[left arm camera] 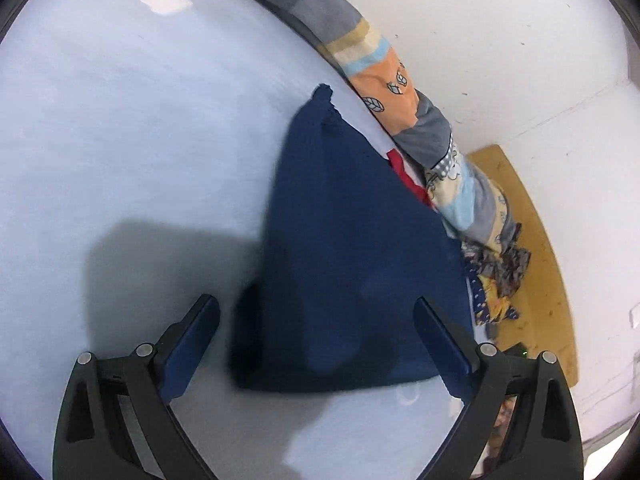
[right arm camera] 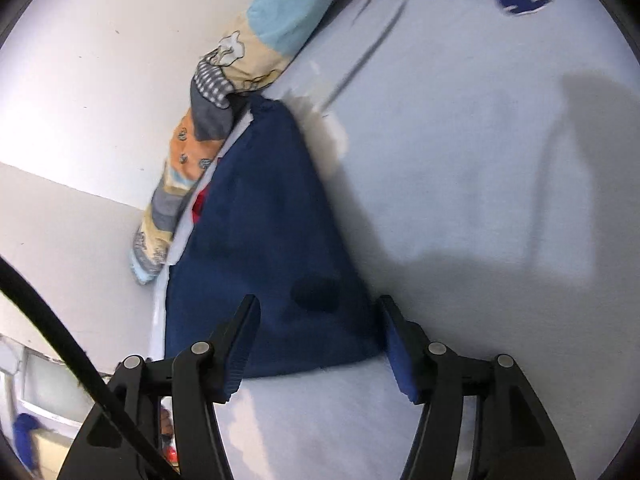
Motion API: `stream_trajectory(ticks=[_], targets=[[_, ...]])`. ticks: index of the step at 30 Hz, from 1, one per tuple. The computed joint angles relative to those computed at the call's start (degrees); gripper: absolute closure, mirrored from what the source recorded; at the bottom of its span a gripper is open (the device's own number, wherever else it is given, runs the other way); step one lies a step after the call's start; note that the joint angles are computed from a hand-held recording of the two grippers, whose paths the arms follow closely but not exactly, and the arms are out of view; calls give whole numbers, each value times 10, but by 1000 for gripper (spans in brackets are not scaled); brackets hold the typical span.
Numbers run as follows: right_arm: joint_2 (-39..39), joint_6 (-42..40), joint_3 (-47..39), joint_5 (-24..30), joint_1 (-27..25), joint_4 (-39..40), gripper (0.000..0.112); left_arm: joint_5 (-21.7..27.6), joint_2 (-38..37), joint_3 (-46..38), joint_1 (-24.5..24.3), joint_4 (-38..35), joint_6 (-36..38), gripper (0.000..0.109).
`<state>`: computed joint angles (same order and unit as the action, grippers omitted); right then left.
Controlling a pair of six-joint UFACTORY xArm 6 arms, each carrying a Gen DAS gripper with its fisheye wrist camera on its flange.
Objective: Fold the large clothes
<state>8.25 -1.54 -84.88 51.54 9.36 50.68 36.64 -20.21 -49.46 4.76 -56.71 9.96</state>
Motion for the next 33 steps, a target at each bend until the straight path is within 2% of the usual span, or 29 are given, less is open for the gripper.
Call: stream_trajectory(ticks=[5, 6, 7, 8, 9, 10, 12, 15, 17, 23, 26, 27, 28, 29, 31, 33], targets=[[107, -35, -123, 32, 14, 75, 45, -6, 91, -80, -23, -62, 3, 11], [129, -39, -155, 51, 17, 86, 58, -10, 100, -91, -26, -61, -6, 14], [135, -35, -166, 50, 23, 73, 80, -19, 112, -103, -32, -37, -25, 22], [137, -21, -174, 43, 32, 36, 85, -18, 118, -111, -33, 12, -57, 50], [133, -13, -175, 33, 39, 9, 88, -14, 121, -117, -34, 68, -95, 87], [128, -7, -171, 26, 43, -11, 91, -9, 122, -118, -33, 105, -111, 90], [104, -6, -149, 11, 50, -48, 93, -12, 109, -110, -37, 136, -121, 91], [78, 3, -137, -8, 68, -122, 95, -18, 87, -105, -54, 228, -163, 93], [64, -4, -131, -17, 73, -129, 97, -8, 70, -102, -58, 245, -173, 94], [-34, -63, -64, 8, 66, -95, 97, 65, -45, -36, -49, 236, -163, 96], [-116, -83, 16, 46, 46, -88, 96, 94, -113, 25, -46, 223, -162, 94], [-131, -76, 35, 63, 39, -100, 94, 111, -130, 46, -47, 234, -165, 85], [-142, -50, 51, 76, 35, -128, 81, 123, -137, 56, -47, 253, -175, 76], [-145, -3, 62, 102, 24, -181, 69, 130, -149, 73, -42, 272, -187, 53], [-141, 70, 61, 130, 10, -255, 68, 119, -195, 107, -37, 285, -211, 54], [-170, 110, 85, 114, -13, -279, 66, 125, -227, 102, -39, 388, -268, 46]])
